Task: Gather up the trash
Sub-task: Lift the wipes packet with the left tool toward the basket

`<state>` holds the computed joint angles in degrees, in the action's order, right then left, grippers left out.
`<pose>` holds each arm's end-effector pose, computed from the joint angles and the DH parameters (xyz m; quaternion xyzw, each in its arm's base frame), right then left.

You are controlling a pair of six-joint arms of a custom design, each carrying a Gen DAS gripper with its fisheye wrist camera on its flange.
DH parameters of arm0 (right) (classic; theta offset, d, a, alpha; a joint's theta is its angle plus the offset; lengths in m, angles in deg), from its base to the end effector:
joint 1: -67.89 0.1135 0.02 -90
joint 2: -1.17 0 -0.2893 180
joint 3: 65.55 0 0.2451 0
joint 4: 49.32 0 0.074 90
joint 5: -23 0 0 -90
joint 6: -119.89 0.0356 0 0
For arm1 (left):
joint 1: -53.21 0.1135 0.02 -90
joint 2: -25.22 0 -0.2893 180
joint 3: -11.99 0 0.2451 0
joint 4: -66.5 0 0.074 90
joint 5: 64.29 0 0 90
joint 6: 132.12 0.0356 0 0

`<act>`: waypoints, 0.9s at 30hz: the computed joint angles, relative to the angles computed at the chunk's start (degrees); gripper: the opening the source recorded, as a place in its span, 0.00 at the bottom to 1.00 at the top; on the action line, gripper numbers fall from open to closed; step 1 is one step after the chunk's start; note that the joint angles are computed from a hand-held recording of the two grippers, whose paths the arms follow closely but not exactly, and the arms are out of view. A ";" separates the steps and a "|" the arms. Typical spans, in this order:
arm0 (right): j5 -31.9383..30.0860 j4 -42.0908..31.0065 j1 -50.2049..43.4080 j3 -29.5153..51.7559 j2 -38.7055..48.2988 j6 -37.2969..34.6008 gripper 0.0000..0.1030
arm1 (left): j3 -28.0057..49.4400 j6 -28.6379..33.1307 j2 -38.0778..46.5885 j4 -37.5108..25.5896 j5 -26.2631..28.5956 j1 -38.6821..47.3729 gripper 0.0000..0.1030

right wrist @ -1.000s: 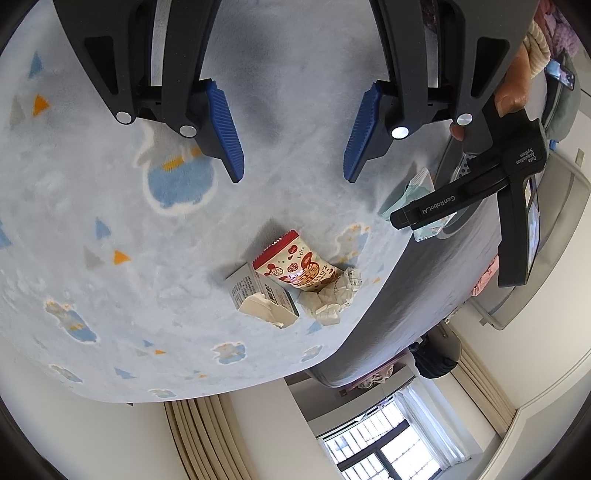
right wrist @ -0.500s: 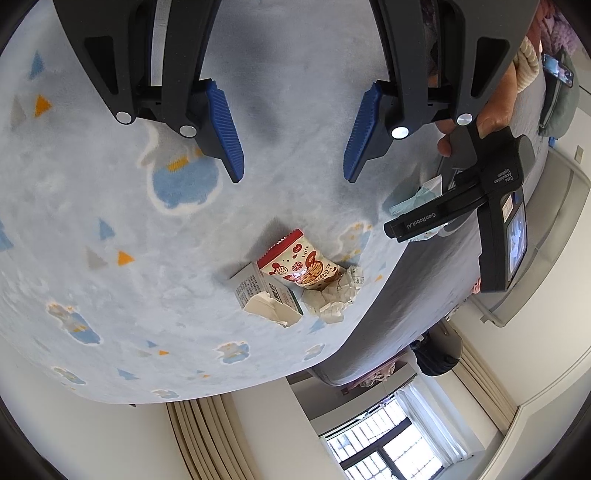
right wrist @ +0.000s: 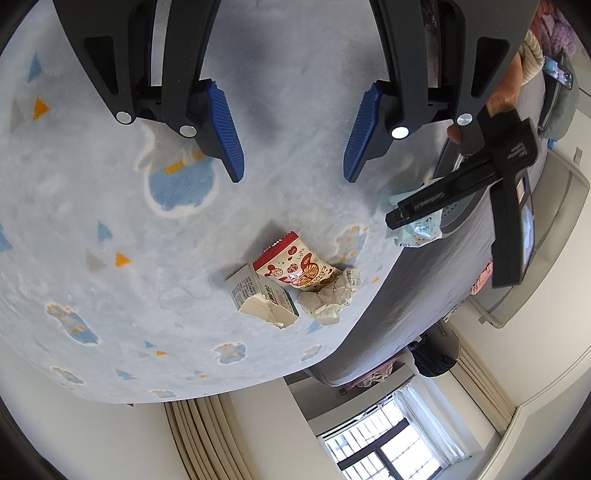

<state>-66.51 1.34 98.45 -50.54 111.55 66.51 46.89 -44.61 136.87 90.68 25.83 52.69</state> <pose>0.1514 0.0891 0.0636 0.0504 0.9215 0.2097 0.3229 0.2495 -0.0023 0.0568 -0.0159 0.9470 -0.0094 0.3207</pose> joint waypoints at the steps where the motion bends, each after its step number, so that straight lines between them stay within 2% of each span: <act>1: 0.43 -0.02 0.39 0.01 0.12 0.08 0.52 | -1.17 0.71 -0.79 0.54 0.35 0.18 0.64; 8: 2.86 -1.64 2.31 0.67 0.27 0.86 0.52 | -9.50 6.05 -5.57 4.36 2.97 0.92 0.64; 13: 3.44 -5.81 3.54 1.75 -2.50 1.59 0.52 | -13.60 9.40 -4.05 7.83 4.70 1.75 0.64; 21: 5.59 -22.07 3.16 6.71 -12.87 -2.03 0.52 | -13.80 12.07 -1.23 8.68 8.49 5.76 0.65; 25: 5.42 -30.36 -0.73 10.30 -16.49 -7.53 0.52 | -13.82 12.45 -1.52 8.69 9.41 7.09 0.77; 27: 5.26 -32.93 -2.69 12.19 -16.70 -10.37 0.53 | -13.08 12.18 -1.33 8.18 9.29 7.29 0.78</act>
